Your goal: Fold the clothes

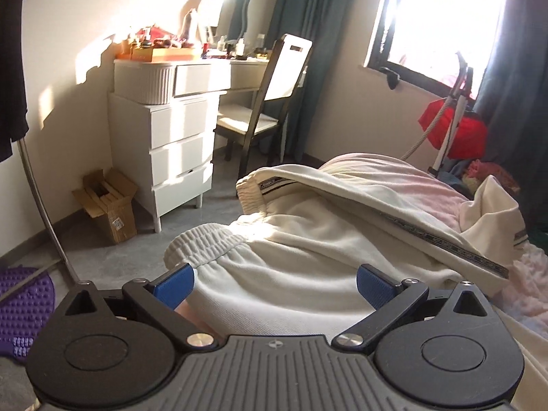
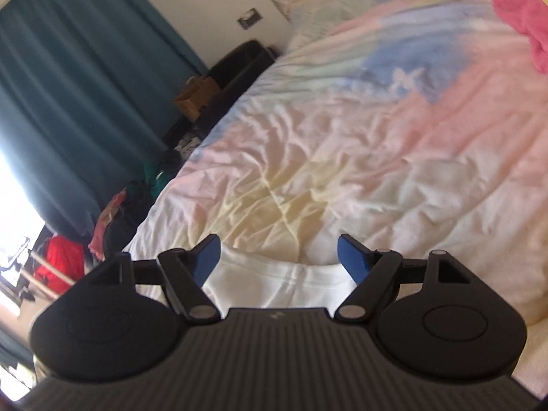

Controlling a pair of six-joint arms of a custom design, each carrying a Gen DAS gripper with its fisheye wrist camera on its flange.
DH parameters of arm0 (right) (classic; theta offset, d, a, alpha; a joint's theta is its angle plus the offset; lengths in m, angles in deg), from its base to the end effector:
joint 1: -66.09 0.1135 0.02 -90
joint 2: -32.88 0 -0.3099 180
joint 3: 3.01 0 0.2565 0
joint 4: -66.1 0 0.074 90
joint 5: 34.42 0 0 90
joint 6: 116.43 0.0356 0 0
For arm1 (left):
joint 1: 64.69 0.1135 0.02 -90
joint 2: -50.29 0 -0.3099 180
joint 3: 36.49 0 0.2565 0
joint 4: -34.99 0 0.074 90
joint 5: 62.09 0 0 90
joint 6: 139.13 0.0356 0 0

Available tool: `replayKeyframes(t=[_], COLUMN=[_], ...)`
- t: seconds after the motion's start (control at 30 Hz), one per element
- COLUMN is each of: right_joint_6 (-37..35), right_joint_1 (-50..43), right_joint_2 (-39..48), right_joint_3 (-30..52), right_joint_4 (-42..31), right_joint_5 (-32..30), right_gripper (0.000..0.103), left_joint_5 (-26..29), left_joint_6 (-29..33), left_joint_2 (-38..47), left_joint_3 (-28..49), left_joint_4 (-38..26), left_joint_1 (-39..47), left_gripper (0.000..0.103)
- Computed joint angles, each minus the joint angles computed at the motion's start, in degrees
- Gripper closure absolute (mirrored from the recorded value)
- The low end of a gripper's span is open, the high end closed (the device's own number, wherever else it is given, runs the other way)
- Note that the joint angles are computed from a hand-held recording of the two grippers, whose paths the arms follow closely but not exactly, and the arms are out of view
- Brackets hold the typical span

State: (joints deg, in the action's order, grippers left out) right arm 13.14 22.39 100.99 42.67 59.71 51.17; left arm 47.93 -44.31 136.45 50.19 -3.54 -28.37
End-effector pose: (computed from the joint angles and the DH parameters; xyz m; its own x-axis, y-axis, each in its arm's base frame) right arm 0.1736 -0.1621 0.2504 0.1391 0.7456 -0.6518 0.7155 0.3794 0.5867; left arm 0.2815 0.1918 0.3589 -0.5229 -0.2864 -0.8028 -0.2963 0.9442 -0.1439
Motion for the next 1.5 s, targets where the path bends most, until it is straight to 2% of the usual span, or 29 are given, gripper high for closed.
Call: replayKeyframes(t=[0.17,0.3,0.37,0.4,0.53,0.6,0.73,0.87,0.9,1.07,1.13,1.27,1.37,1.43,1.47,1.5], right_joint_6=[-9.9,-21.9,-24.9,-26.0,-18.5,-21.8,-27.4,-27.4,-27.0,-24.0,-22.0,-21.3,-22.4,-24.7,-26.1,-27.5], right_joint_1=[3.5,7.3,8.1,8.4,6.6,8.3,10.4,10.6,10.9,11.6,10.3,8.7,8.5,9.7,10.7,11.7], right_joint_2=[6.2,13.8,17.9,19.9,27.9,31.1,34.4,34.2,33.5,30.7,31.7,32.8,30.1,26.3,23.9,21.4], right_joint_3=[2.1,4.4,5.8,6.6,10.1,14.3,17.4,16.9,16.2,14.0,14.6,12.5,11.5,9.2,7.4,5.6], right_joint_4=[4.3,8.8,10.7,11.5,13.5,9.6,7.7,8.4,9.3,12.7,11.5,15.1,14.3,14.8,16.0,17.1], right_joint_5=[-8.1,-5.6,-3.0,-2.0,-4.7,-0.2,1.9,2.7,3.9,8.6,7.0,2.9,-0.1,0.2,0.6,1.1], right_gripper=[0.025,0.026,0.026,0.026,0.026,0.026,0.027,0.077,0.085,0.088,0.088,0.08,0.073,0.046,0.022,0.009], left_joint_5=[7.1,8.3,8.5,8.4,6.1,4.5,2.4,1.0,0.9,0.5,0.2,0.4,0.9,1.8,2.3,2.8], left_joint_6=[2.8,3.2,3.8,4.1,5.4,6.8,8.6,8.2,8.4,8.3,7.9,6.0,5.0,5.4,5.3,5.1], left_joint_2=[-3.9,-7.2,-8.1,-8.5,-9.9,-9.8,-9.7,-9.9,-10.0,-10.5,-10.6,-10.2,-10.3,-10.7,-11.0,-11.2], left_joint_3=[-3.9,-9.3,-11.5,-12.6,-17.5,-19.0,-21.0,-22.2,-22.4,-22.8,-22.7,-21.5,-20.7,-20.3,-20.2,-20.0], left_joint_4=[-0.7,1.5,2.7,3.5,8.2,9.8,11.7,13.6,13.9,14.3,14.4,13.4,13.3,13.1,13.2,13.2], left_joint_1=[-2.3,-6.1,-8.2,-9.6,-16.1,-18.9,-22.9,-25.2,-25.2,-23.8,-22.8,-21.0,-20.4,-19.8,-19.5,-19.1], left_gripper=[0.0,0.0,0.0,0.0,0.0,0.0,0.0,0.0,0.0,0.0,0.0,0.0,0.0,0.0,0.0,0.0])
